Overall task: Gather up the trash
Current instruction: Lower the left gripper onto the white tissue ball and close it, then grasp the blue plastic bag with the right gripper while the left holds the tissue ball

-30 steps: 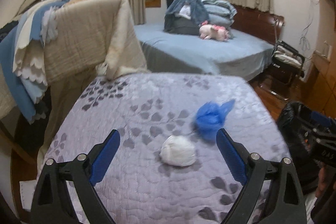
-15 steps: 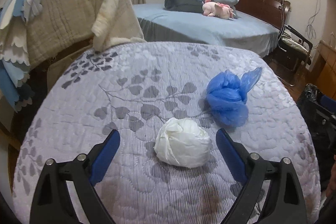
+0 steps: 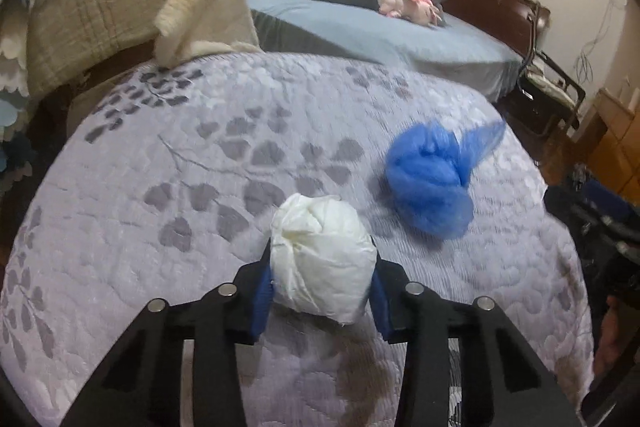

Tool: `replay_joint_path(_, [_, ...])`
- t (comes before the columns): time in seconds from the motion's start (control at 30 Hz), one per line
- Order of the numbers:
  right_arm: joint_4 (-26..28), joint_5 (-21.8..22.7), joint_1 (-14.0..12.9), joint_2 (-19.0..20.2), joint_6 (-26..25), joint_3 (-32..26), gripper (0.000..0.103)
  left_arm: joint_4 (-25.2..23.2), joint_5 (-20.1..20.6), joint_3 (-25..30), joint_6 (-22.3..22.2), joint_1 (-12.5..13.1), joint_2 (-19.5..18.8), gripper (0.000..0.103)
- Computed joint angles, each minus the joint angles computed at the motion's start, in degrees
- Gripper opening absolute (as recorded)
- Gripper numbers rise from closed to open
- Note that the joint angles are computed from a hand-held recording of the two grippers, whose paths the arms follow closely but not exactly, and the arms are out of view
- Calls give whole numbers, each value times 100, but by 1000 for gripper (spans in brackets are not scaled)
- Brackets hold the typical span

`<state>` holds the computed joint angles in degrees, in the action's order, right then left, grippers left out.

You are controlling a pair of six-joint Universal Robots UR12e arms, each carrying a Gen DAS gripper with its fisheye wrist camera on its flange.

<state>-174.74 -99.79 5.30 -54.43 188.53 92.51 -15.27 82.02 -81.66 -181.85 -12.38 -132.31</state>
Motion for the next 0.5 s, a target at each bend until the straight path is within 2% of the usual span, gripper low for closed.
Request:
replay_joint_path(0.27, [99,81,101,282,72,-424,98,154,437,158,-166,112,-48,40])
replay_joint_path(0.5, [383,48,222,619,35,-943,98,194,654,341,-153,193,-160,40])
